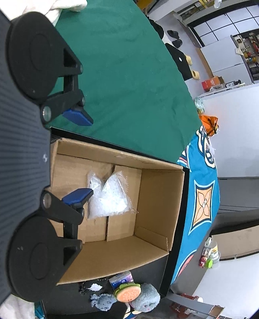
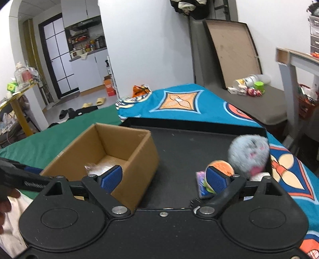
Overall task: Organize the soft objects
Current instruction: 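Reach the right gripper to the blue denim plush and grasp it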
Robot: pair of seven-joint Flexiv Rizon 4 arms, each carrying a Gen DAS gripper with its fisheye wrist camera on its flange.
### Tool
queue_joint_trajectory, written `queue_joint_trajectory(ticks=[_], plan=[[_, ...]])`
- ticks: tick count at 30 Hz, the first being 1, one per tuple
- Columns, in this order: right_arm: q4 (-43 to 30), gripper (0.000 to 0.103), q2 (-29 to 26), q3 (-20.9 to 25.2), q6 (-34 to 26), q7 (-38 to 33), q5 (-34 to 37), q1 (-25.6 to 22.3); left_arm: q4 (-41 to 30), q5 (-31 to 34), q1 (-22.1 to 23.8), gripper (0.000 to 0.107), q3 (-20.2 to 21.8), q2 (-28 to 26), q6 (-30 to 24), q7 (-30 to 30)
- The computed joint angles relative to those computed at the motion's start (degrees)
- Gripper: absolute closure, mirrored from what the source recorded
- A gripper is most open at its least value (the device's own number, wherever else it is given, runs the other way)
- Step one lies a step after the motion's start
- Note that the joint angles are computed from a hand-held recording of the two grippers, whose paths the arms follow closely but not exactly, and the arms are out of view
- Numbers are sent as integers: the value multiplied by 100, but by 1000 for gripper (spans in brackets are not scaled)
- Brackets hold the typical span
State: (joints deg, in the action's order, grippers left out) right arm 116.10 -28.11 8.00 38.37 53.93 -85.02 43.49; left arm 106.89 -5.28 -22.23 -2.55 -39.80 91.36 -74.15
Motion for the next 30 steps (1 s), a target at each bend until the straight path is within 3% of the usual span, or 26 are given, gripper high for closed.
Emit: queue_joint_trajectory(ticks=[13,22,30], plan=[[569,18,121,117,141,648,-45,-175,-195,103,-560,39,581,-135,38,-342],[798,36,9,99,733,1252,-418,-452,-333,236,-829,38,844,-207,-47,-519],[1057,47,76,140,559,1520,-100,-488,-400,356,-940,38,959,-230,-99,-627]])
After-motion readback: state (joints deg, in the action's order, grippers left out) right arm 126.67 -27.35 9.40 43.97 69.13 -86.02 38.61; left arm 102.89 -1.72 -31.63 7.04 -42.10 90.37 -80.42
